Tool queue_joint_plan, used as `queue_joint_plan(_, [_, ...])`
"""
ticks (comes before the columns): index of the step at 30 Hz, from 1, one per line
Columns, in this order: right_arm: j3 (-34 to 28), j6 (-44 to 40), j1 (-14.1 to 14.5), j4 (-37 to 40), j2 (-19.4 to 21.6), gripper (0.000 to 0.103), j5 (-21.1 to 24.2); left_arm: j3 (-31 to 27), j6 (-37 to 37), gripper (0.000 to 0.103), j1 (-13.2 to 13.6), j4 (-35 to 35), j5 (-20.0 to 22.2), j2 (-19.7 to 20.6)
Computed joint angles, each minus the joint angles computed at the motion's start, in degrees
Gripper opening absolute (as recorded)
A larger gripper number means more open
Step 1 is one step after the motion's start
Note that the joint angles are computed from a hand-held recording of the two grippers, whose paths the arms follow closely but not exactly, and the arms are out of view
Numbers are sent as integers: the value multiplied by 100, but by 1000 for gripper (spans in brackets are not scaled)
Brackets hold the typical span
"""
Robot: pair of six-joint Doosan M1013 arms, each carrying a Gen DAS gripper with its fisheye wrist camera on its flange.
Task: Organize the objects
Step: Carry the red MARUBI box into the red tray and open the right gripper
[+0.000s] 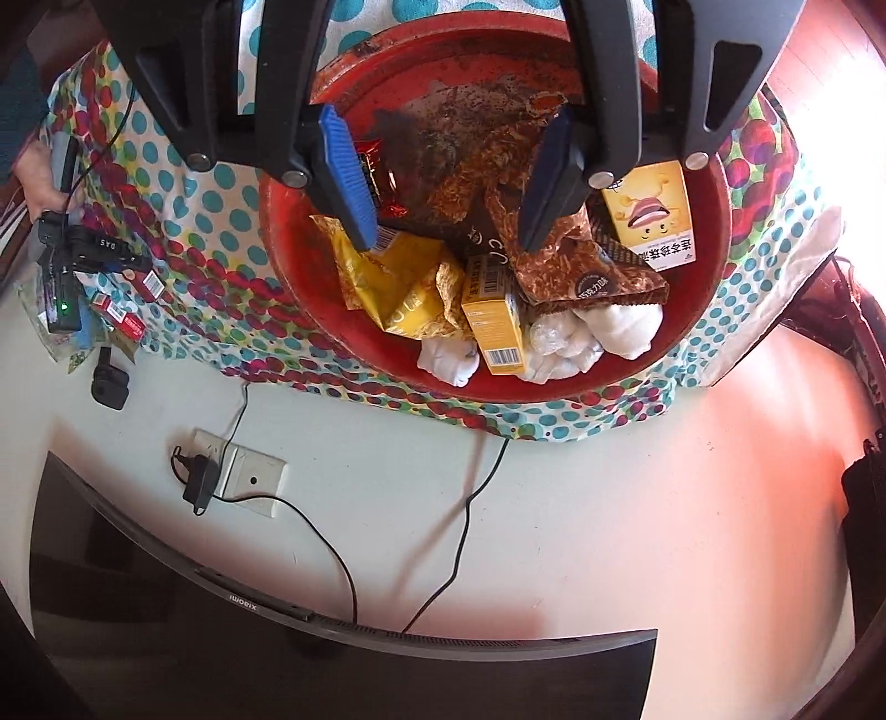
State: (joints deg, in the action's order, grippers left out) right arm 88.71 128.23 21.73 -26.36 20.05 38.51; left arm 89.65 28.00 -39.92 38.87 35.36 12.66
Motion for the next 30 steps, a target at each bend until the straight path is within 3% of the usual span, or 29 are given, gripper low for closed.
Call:
queue_joint_plan(5, [17,80,14,13,-20,27,-15,54,-170,55,39,180,58,-20])
queue_joint_plan(9, [112,302,2,-143,-96,27,-42,176,-305,55,177,-139,-335,-100])
queue_joint_plan(16, [265,116,-124,-220,-297,27,-125,125,-310,55,163,-139,-114,-63])
queue_joint_plan(23, [341,-702,-301,308,-464,27,-366,110,-329,55,158,-112,-14,-48])
queue_joint_plan(30, [362,-2273,-555,1472,-620,27,-551,136,-507,55,200,-87,42,-69])
